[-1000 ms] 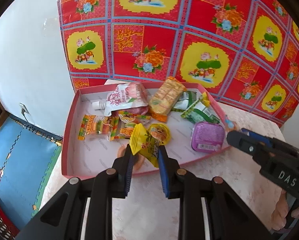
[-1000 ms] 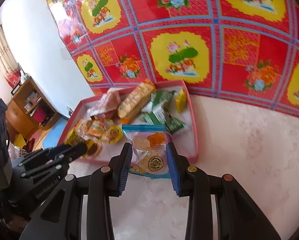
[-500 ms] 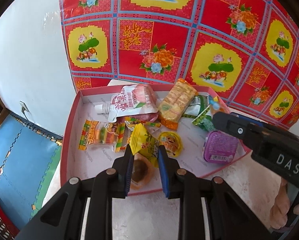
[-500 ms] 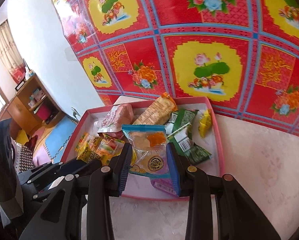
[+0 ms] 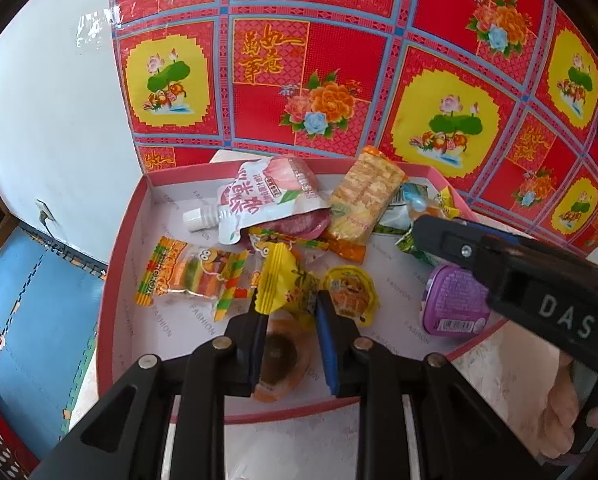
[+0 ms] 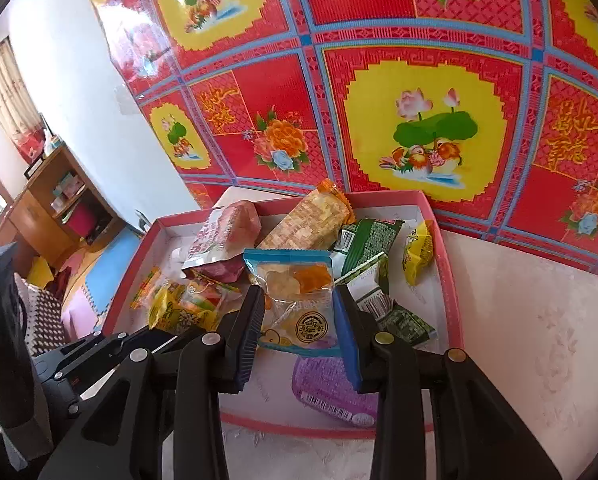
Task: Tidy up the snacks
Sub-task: 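Open both grippers to drop the candy and cookie bag into the box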
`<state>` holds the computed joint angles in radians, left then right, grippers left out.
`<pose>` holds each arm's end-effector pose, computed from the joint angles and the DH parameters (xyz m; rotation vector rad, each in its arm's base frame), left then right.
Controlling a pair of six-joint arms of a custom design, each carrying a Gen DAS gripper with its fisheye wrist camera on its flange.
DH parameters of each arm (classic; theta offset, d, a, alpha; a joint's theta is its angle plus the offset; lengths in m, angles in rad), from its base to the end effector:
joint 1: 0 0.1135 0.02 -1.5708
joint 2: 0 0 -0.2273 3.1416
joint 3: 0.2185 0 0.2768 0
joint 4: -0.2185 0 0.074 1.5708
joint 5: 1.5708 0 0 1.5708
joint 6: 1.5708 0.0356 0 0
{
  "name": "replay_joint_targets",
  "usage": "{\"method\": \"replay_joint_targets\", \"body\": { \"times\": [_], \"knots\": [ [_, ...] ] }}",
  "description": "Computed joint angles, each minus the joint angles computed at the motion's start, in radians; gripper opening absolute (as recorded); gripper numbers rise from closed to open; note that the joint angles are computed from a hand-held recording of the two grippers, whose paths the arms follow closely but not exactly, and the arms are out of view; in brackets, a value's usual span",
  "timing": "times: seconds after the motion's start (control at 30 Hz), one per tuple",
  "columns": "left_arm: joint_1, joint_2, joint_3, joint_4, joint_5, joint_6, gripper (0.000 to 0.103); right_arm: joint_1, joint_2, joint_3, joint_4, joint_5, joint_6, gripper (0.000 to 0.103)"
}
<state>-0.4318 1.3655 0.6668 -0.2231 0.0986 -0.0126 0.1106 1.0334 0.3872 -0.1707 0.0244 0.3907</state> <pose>0.2576 -0.1226 0.1210 0.5636 2.4488 -0.3072 0.2292 0.0246 0.1141 0.3462 2.3724 0.2071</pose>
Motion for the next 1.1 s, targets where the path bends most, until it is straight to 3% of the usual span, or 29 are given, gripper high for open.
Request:
{"method": "replay_joint_targets", "body": {
  "times": [0.53, 0.7, 0.87, 1.1],
  "knots": [
    [0.008, 0.005, 0.014, -0.021, 0.035, 0.0, 0.025, 0.008, 0.044, 0.023, 0.027, -0.041, 0.0, 0.037],
    [0.01, -0.024, 0.013, -0.045, 0.049, -0.003, 0.026, 0.037, -0.013, 0.008, 0.009, -0.015, -0.011, 0.049],
    [0.014, -0.054, 0.014, -0.074, 0.052, -0.023, 0.046, 0.052, -0.078, -0.008, -0.021, 0.01, -0.007, 0.058],
    [0.004, -0.088, 0.004, -0.097, 0.003, -0.034, 0.058, 0.058, -0.193, -0.049, -0.076, 0.026, 0.012, 0.062]
  ]
}}
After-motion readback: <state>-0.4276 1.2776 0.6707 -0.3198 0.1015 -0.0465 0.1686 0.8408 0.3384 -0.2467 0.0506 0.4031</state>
